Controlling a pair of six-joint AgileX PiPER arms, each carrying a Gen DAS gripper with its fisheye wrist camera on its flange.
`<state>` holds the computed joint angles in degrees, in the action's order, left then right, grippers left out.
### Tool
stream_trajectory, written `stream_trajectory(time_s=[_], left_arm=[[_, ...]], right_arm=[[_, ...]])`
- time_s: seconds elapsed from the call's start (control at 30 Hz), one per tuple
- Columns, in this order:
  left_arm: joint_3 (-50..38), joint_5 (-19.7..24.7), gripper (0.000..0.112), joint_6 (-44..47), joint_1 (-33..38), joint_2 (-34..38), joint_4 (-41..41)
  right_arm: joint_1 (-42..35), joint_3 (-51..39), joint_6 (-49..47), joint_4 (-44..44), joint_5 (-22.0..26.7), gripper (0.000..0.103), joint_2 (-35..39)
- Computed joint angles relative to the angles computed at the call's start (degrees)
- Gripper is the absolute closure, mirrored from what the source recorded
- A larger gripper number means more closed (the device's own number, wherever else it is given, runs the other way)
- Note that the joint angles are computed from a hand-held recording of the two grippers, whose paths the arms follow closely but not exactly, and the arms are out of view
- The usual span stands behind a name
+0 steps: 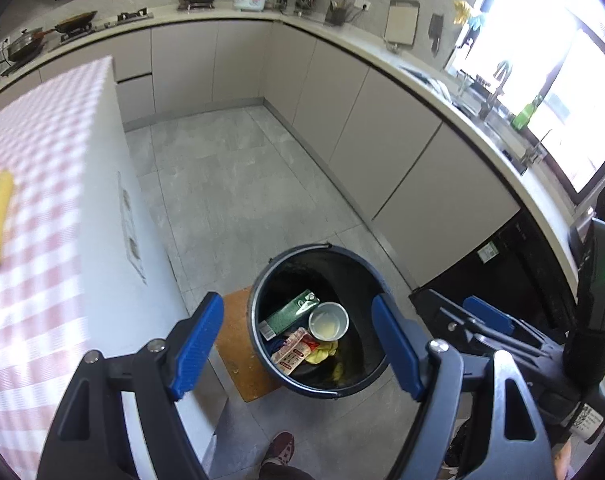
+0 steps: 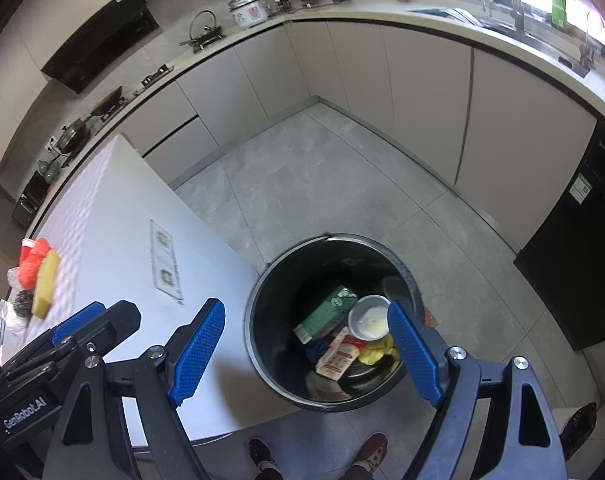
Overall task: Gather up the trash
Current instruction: 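Move both open grippers back to the table toward the white bag and sponge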
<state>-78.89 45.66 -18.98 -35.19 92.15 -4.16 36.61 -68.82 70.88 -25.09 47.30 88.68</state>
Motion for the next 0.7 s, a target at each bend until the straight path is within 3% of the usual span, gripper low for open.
stream_trajectory(time_s=[0.27, 0.47, 0.7], left_arm=[[4.6, 2.4, 0.034, 4.4, 6.3, -9.0, -2.2], [7.5, 5.3, 0.034, 10.2, 15.8, -15.2, -5.0], [11.3, 7.4, 0.034, 21.4, 32.9, -20.1, -10.3]], right_arm=[[7.9, -12.4, 2.0, -2.7, 7.1, 0.018, 4.5], [13.2, -26.1, 1.2, -3.3, 11.9, 0.018, 11.7], [18.4, -53.8, -5.7, -2.2, 20.7, 0.018, 27.7]])
